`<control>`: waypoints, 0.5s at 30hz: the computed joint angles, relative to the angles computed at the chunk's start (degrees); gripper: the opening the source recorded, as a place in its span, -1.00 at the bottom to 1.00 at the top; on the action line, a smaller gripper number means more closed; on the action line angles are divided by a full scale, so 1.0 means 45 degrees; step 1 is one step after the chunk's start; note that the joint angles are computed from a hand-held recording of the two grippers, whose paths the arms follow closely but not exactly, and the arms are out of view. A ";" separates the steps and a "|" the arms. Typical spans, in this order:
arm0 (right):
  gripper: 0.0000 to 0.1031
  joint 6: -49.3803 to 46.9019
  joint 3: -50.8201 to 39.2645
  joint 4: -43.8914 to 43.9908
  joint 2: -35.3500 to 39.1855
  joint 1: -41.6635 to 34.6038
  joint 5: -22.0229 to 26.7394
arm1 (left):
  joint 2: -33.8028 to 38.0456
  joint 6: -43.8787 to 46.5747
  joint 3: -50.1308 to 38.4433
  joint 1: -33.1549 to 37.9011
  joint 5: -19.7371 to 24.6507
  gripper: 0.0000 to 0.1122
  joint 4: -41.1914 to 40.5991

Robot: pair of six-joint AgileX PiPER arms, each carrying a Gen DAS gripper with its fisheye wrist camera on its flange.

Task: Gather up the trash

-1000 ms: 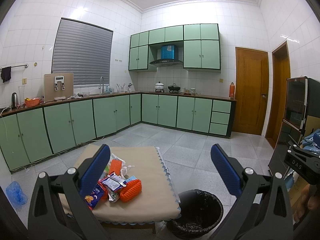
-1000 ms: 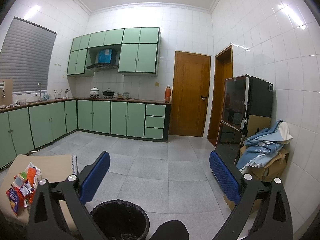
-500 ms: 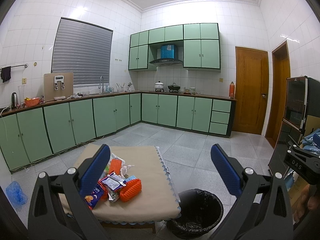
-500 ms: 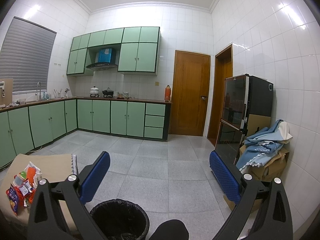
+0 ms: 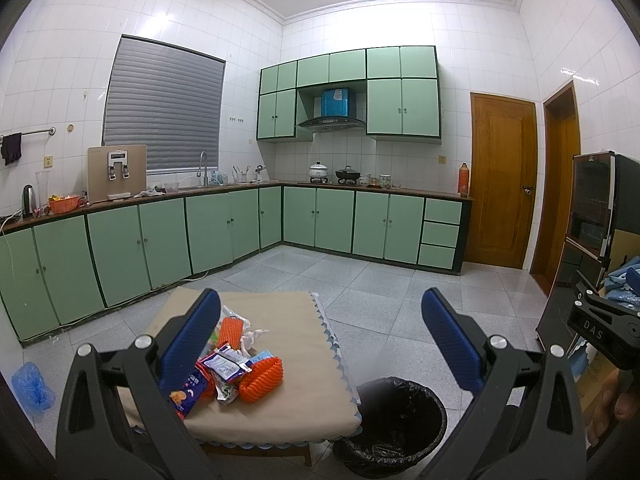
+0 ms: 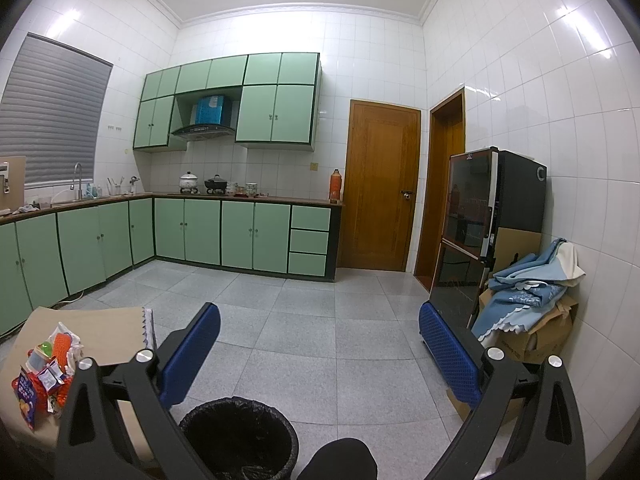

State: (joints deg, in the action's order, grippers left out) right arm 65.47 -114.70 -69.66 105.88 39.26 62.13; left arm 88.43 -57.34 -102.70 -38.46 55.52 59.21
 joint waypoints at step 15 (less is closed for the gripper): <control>0.88 0.0134 0.0290 0.0008 -0.0145 -0.0043 -0.0119 | -0.0006 0.0005 0.0040 -0.0011 0.0010 0.74 -0.0004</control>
State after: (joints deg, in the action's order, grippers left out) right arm 66.07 -113.39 -69.63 105.23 39.07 61.60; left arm 88.40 -57.32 -102.52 -38.50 55.56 59.19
